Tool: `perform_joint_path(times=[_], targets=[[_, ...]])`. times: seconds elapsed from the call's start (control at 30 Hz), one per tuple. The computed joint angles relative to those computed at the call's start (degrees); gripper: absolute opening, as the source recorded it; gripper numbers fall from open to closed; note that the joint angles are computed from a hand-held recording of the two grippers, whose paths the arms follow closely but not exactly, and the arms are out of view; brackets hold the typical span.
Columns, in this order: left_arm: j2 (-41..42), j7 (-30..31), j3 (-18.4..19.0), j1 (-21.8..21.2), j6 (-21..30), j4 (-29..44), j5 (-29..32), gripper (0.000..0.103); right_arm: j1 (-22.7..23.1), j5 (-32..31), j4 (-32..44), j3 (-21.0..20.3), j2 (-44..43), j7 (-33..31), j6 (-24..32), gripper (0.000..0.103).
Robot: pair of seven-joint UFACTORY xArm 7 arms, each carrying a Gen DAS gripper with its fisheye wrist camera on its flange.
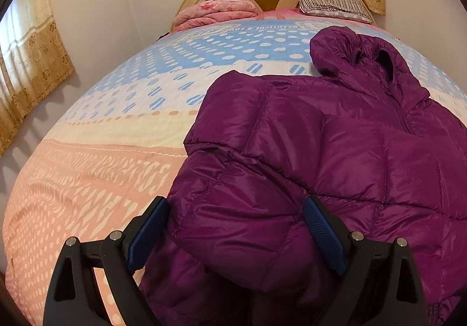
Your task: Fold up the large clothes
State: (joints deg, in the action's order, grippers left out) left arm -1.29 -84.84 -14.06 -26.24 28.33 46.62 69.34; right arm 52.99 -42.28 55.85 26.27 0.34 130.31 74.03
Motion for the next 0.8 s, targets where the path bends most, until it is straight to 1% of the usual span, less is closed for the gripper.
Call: perform_joint_path(times=[0.23,0.57,0.7,0.8], targets=[[0.06,0.60,0.67,0.76,-2.78,-0.40,-1.31,0.095,0.34,0.27,1.31,-0.33,1.42,-1.24,1.58,0.021],[-0.02,0.30,0.31,0.71,-2.24,-0.46,-1.10,0.095,0.88,0.45,1.69,-0.69,1.72,-1.51,2.20,0.021],[-0.09,0.20,0.38,0.81,-2.51,-0.57,-1.04,0.096,1.04,0.54,2.27,-0.84,2.27,-1.86,2.70,0.021],[-0.28,-0.03,0.64,1.17,-3.67,-0.96,-1.10,0.096,1.09,0.46,2.47,-1.06,2.46,-2.08,2.76,0.021]])
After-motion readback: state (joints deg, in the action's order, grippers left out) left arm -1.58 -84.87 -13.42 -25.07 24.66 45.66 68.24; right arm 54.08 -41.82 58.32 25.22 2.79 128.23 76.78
